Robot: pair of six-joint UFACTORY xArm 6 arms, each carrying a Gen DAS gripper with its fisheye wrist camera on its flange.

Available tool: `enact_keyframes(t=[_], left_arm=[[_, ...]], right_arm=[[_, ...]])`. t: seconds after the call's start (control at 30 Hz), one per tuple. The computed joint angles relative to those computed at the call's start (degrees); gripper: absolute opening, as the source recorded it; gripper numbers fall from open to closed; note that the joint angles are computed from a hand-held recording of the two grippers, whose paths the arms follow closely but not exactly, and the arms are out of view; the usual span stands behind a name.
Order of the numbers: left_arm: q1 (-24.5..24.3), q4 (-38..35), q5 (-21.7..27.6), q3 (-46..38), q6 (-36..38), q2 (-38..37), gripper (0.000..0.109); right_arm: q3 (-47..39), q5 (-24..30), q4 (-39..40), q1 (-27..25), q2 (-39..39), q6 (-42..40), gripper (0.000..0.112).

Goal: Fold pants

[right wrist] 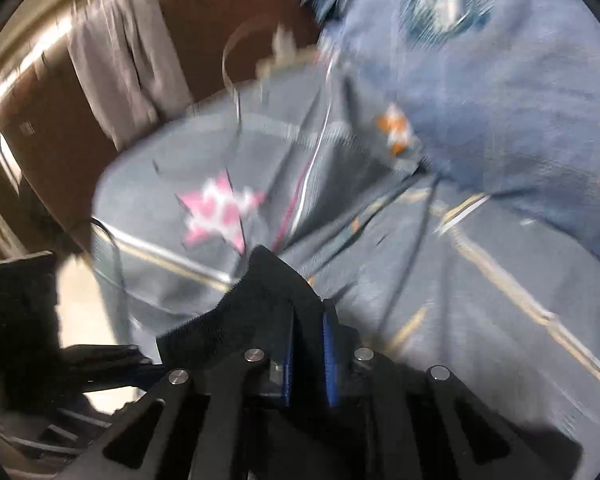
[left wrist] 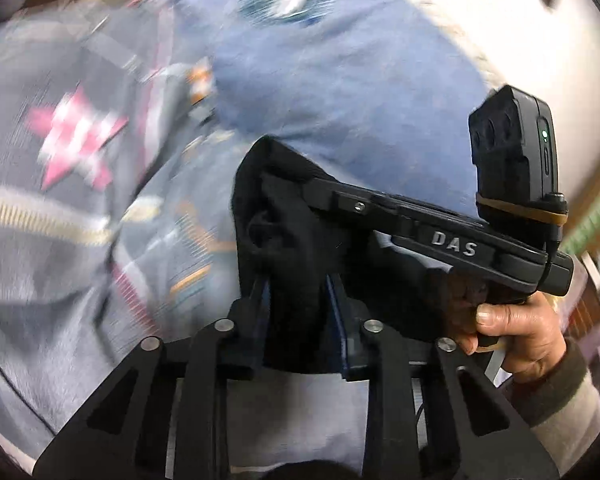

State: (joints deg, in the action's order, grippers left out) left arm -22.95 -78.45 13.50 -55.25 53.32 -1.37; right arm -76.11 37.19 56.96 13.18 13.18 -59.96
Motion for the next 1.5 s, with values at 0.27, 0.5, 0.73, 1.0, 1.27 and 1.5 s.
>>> enact_keyframes(t=[0.27, 0.5, 0.73, 1.0, 1.27, 1.5], left_arm=[[-10.01, 1.73, 7.47, -10.49, 8.09, 3.63, 0.023], [-15.72, 17.95, 17.38, -27.32, -6.46, 21.65, 0.023], [-14.2, 20.03, 14.89, -21.15, -3.37, 15.23, 0.051], [-11.22, 25.25, 2.66, -11.63, -7.85, 11.55, 0.078], [-11.87, 27.36, 1.0, -10.15, -10.41, 11.24, 0.078], [-14.04, 29.4, -1.06, -15.91, -11.86, 14.81, 0.078]], right_arm=[[18.67, -1.59, 12.44, -13.19, -21.21, -7.72, 0.011], [27.3, -7.67, 13.38, -25.51, -21.77, 1.62, 0.01], [32.93, -1.67, 18.29, -31.95, -27.34, 2.68, 0.046], [33.5, 5.28, 21.13, -29.75, -25.81, 3.94, 0.077], [33.26, -3.61, 17.46, -21.51, -27.45, -1.71, 0.009], [32.67, -14.13, 5.02, -23.55, -27.95, 7.09, 0.009]])
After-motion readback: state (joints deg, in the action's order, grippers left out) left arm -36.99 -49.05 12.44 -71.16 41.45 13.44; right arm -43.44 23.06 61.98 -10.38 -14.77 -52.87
